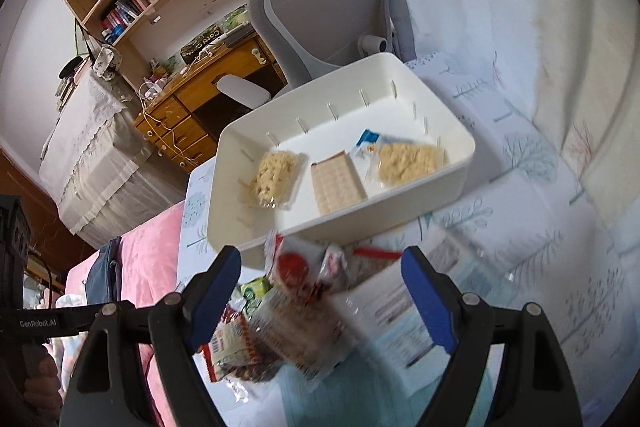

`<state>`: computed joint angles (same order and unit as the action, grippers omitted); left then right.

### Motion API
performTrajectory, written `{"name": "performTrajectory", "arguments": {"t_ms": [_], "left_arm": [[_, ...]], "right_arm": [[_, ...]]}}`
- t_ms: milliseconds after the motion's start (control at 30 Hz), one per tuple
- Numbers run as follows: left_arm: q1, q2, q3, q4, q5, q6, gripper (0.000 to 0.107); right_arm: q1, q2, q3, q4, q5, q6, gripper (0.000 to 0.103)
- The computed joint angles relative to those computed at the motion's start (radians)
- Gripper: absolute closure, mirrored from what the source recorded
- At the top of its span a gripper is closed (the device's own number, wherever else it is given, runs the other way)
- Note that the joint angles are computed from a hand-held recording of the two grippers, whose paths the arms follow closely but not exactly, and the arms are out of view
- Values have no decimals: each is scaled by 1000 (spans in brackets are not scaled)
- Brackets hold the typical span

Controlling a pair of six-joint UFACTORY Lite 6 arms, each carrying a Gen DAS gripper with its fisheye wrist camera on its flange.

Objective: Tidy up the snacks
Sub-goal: 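Grasp the white Lipo biscuit packet with the left tool while the right tool grasps the light-blue bag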

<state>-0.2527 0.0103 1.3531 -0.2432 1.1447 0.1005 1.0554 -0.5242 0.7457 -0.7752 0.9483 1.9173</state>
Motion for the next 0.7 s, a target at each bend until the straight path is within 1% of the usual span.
{"name": "performTrajectory", "arguments": {"t_ms": [167, 333, 400, 433, 467, 567, 700], "left_arm": [[43, -58, -107, -22, -29, 140, 42], [42, -72, -181, -13, -69, 241, 41], [28, -69, -203, -6, -85, 259, 39], [20, -64, -209, 0, -93, 265, 35], [10, -60, -220, 9, -103, 269, 34], [-27, -37, -240, 38, -131, 269, 33], [-77, 11, -250, 72, -159, 240, 32]], "right_arm": [[167, 98, 23, -25, 117, 181, 20], [268, 199, 46, 5, 198, 275, 20], [290, 239, 56, 32, 218, 286, 20], [299, 255, 58, 42, 225, 288, 20], [305, 276, 67, 57, 236, 281, 20], [320, 341, 91, 101, 258, 246, 20], [310, 403, 100, 155, 251, 174, 20]]}}
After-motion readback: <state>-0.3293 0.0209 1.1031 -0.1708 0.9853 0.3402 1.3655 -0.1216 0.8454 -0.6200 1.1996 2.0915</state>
